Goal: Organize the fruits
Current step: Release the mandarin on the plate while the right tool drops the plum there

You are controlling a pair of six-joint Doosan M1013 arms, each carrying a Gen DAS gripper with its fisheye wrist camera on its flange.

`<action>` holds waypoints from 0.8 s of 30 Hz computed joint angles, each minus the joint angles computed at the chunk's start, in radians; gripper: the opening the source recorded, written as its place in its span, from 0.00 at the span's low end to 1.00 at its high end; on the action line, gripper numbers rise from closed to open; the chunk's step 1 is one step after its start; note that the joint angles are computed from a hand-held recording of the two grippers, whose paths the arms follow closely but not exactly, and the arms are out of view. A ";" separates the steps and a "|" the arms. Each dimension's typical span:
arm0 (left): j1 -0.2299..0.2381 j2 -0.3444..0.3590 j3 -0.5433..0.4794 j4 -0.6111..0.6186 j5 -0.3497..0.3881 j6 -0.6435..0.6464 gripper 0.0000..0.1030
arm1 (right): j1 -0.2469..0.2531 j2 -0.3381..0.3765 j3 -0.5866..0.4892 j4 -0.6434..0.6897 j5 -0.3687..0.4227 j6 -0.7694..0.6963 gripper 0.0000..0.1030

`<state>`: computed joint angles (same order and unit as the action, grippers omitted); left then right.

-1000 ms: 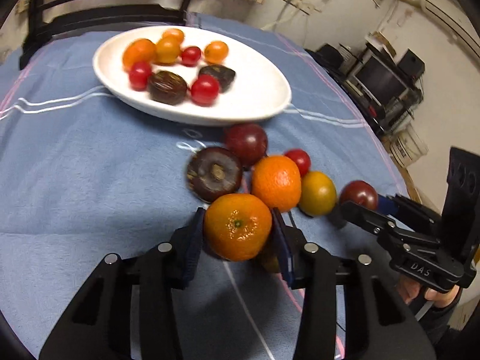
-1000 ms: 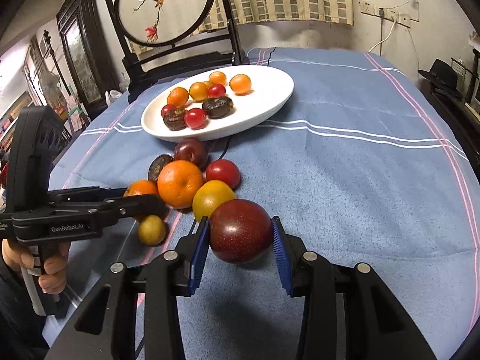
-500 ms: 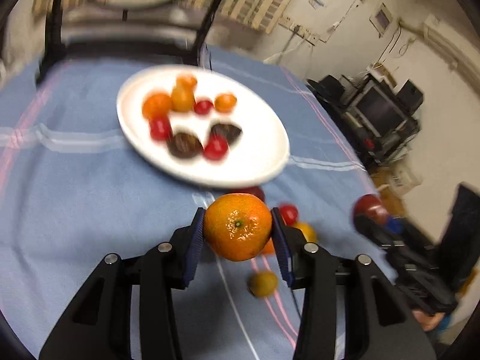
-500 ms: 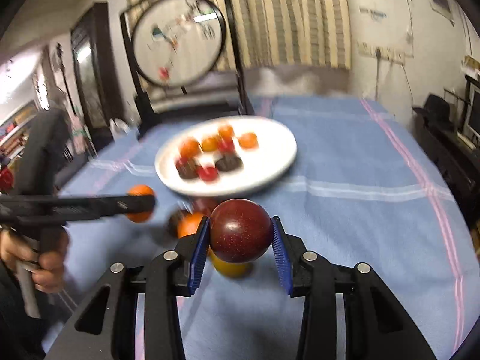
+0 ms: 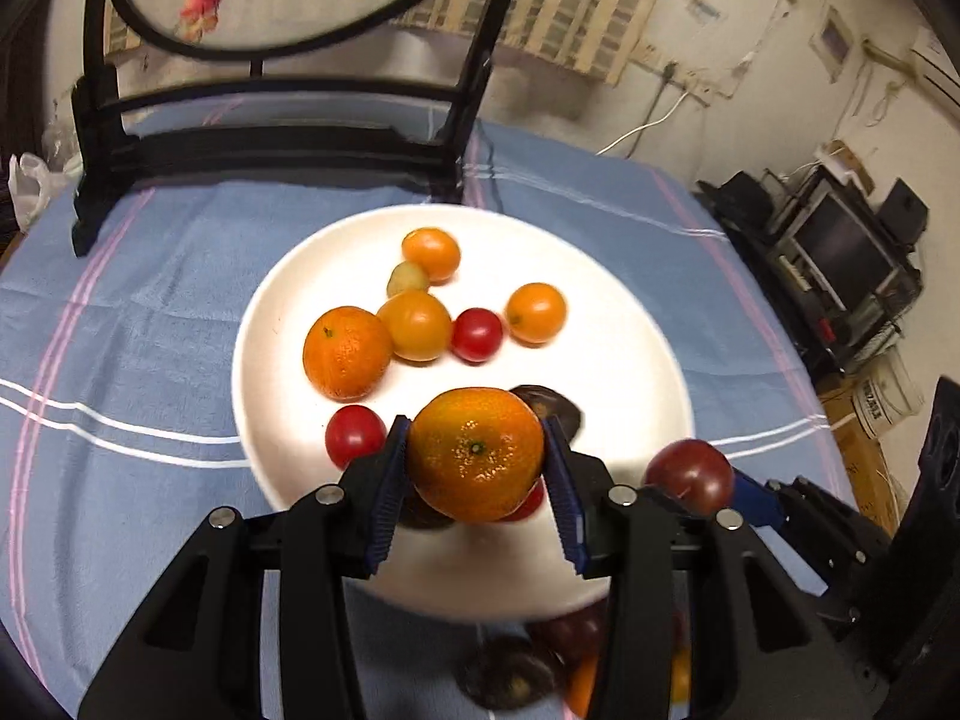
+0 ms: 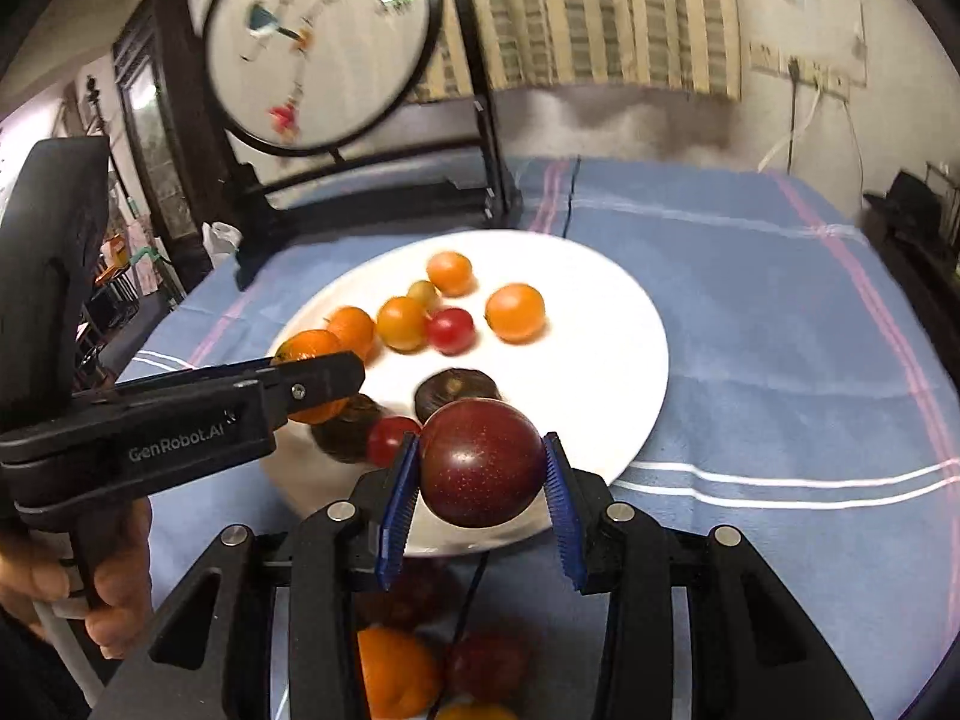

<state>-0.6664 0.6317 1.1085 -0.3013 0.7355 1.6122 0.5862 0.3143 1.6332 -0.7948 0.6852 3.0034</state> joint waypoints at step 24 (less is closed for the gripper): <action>-0.015 -0.195 0.327 -0.029 -0.157 0.087 0.94 | 0.068 -0.087 0.103 -0.070 0.017 0.091 0.57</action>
